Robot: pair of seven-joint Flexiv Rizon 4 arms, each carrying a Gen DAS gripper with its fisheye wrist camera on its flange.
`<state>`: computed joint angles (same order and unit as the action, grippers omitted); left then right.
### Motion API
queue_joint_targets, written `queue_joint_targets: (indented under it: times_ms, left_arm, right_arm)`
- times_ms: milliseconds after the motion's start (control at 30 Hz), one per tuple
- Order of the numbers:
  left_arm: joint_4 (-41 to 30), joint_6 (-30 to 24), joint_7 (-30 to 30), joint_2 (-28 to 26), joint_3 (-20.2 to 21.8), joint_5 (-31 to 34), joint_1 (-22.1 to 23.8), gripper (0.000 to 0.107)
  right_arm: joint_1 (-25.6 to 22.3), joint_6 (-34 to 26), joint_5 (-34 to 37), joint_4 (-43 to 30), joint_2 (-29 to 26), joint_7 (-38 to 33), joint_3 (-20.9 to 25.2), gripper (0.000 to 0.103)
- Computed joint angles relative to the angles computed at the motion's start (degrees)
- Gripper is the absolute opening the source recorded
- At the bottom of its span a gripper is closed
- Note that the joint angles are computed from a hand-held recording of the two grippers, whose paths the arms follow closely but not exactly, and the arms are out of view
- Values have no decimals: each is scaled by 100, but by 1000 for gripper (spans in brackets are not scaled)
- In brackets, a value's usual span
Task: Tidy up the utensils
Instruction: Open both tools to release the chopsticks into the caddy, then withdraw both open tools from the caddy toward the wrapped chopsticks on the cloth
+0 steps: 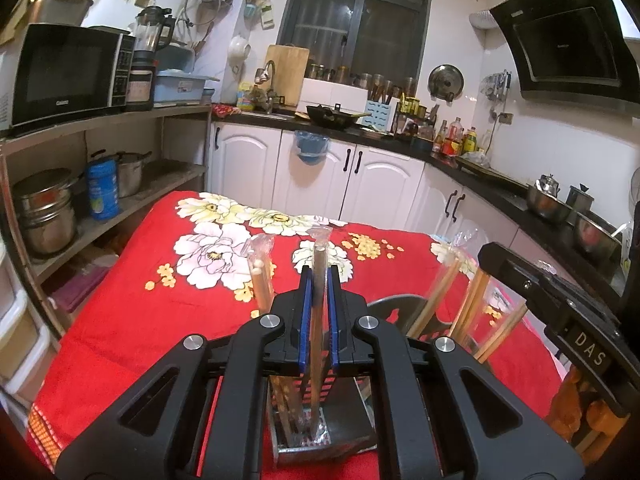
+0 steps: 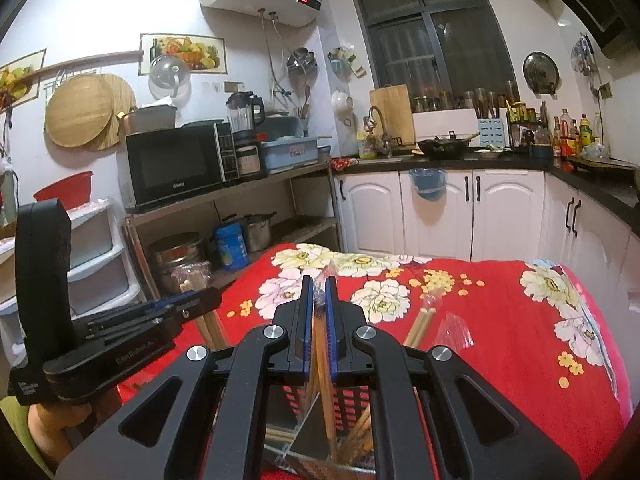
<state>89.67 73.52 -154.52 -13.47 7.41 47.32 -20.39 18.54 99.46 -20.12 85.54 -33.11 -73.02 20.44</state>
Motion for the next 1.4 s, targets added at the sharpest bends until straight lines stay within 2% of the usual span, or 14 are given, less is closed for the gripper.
queue_joint_targets:
  times_ms: [133, 233, 367, 633, 700, 933, 1000, 1067, 1167, 1400]
  left_arm:
    - [75, 1, 7, 38, -15, -36, 15, 8]
    - [170, -15, -25, 91, -25, -40, 20, 16]
    - [272, -35, -128, 175, -52, 6, 35, 19]
    - [421, -103, -339, 390, -194, 151, 115, 43]
    - [465, -104, -394, 445, -233, 177, 151, 53]
    - [641, -156, -705, 697, -396, 396, 255, 69]
    - [699, -165, -736, 760, -456, 407, 314, 76]
    - [756, -213, -767, 831, -518, 426, 358, 78]
    - [859, -238, -886, 945, -613, 492, 420, 87]
    - [1130, -225, -1164, 1198, -835, 644, 582, 91]
  right_arm:
    - [-118, -62, 2, 91, 56, -40, 130, 13]
    - [-153, -104, 30, 171, 123, -80, 162, 18]
    - [-151, -115, 88, 300, 225, -129, 137, 23]
    - [-137, -58, 159, 587, 447, -226, 58, 36]
    - [-113, -33, 164, 663, 510, -227, 13, 40]
    - [-89, 71, 154, 934, 712, -212, -73, 52]
    - [-109, 84, 143, 989, 749, -196, -62, 53]
    - [-92, 98, 138, 1027, 778, -174, -96, 55]
    - [-122, 141, 136, 1187, 880, -145, -98, 57]
    - [-45, 258, 124, 1573, 1136, -51, -251, 63]
